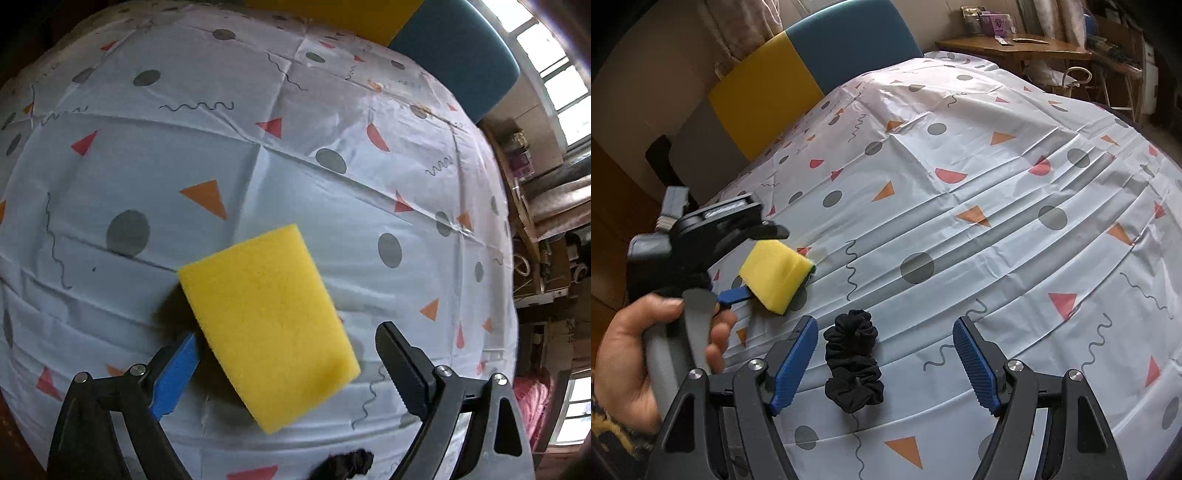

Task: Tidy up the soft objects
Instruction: 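Grasp the yellow sponge with the left tool while the right tool moves to the black scrunchie, then grasp the black scrunchie with the right tool while the left tool lifts the sponge, then carry the yellow sponge over the tray with the left tool while the right tool holds the black scrunchie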

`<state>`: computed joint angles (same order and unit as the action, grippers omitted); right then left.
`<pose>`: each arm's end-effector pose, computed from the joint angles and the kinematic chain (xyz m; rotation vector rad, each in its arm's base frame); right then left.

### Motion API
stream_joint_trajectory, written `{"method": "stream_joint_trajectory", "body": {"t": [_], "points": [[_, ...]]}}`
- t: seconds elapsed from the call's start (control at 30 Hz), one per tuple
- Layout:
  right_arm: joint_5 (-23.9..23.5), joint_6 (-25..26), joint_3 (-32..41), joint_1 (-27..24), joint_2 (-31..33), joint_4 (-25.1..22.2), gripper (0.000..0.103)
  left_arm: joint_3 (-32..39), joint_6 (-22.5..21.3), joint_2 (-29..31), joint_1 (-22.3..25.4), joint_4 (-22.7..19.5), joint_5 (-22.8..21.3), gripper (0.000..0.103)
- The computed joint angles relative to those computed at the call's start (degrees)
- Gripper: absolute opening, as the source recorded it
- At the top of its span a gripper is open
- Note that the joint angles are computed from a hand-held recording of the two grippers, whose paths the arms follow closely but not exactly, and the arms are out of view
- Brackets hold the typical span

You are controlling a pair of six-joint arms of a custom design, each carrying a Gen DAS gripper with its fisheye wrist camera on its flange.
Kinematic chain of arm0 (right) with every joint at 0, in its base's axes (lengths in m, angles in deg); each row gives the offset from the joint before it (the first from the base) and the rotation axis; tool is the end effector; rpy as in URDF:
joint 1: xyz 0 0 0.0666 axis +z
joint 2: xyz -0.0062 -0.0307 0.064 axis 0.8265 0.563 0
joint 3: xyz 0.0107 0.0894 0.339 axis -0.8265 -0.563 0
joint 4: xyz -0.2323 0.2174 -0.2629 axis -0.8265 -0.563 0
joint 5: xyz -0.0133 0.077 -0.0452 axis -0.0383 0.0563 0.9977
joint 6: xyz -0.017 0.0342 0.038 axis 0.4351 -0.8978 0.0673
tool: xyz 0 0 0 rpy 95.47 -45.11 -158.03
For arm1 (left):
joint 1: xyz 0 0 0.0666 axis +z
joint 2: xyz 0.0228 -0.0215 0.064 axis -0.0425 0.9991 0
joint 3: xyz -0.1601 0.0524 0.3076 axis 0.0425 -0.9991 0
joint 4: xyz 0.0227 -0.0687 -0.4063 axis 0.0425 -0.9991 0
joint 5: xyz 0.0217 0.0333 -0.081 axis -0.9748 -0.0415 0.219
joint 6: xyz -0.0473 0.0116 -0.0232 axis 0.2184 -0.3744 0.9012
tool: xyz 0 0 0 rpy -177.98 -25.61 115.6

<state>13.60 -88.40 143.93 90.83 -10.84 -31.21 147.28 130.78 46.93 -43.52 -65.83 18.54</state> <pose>0.2891 0.1986 0.4693 0.2413 2.5325 0.4613 0.4350 -0.3768 0.4466 -0.6530 2.7601 -0.3852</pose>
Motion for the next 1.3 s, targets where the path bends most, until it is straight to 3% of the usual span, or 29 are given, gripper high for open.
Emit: {"method": "stream_joint_trajectory", "body": {"t": [0.03, 0.07, 0.27, 0.57, 0.83, 0.87, 0.93, 1.0, 1.03, 1.3], "points": [[0.0, 0.0, 0.0, 0.0, 0.0, -0.1, 0.076, 1.7, 0.0, 1.3, -0.2, -2.1, -1.3, 0.091], [0.1, 0.0, 0.0, 0.0, 0.1, -0.3, 0.076, 2.3, 0.3, 1.8, -0.2, -3.2, -2.0, 0.081], [0.0, 0.3, -0.2, -0.2, 0.8, -0.5, 0.076, -2.8, -3.7, -2.5, -1.0, -1.9, -3.7, 0.072], [0.3, 4.1, -0.4, 1.8, 2.6, 1.0, 0.076, -14.3, -5.0, -15.7, -5.9, 0.6, -7.7, 0.071], [3.2, 11.2, 0.1, 6.1, 6.2, 1.4, 0.076, -15.7, -5.3, -20.9, -12.5, -1.9, -13.9, 0.071], [3.8, 12.0, 0.0, 6.5, 6.6, 1.3, 0.074, -15.9, -5.2, -21.8, -13.6, -2.3, -15.0, 0.071], [4.7, 12.9, 0.0, 7.2, 7.2, 0.7, 0.061, -15.9, -5.1, -22.6, -15.5, -3.3, -16.7, 0.071], [7.0, 14.5, 0.4, 8.0, 8.3, -1.3, 0.026, -15.9, -4.7, -23.9, -17.7, -4.5, -19.1, 0.071], [8.9, 15.5, 0.5, 8.5, 8.4, -1.6, 0.016, -15.7, -4.5, -24.3, -18.8, -5.3, -20.3, 0.071], [5.0, 16.8, -1.0, 7.2, 7.1, -0.4, 0.019, -13.3, -1.3, -26.3, -28.2, -13.5, -34.2, 0.071]]}}
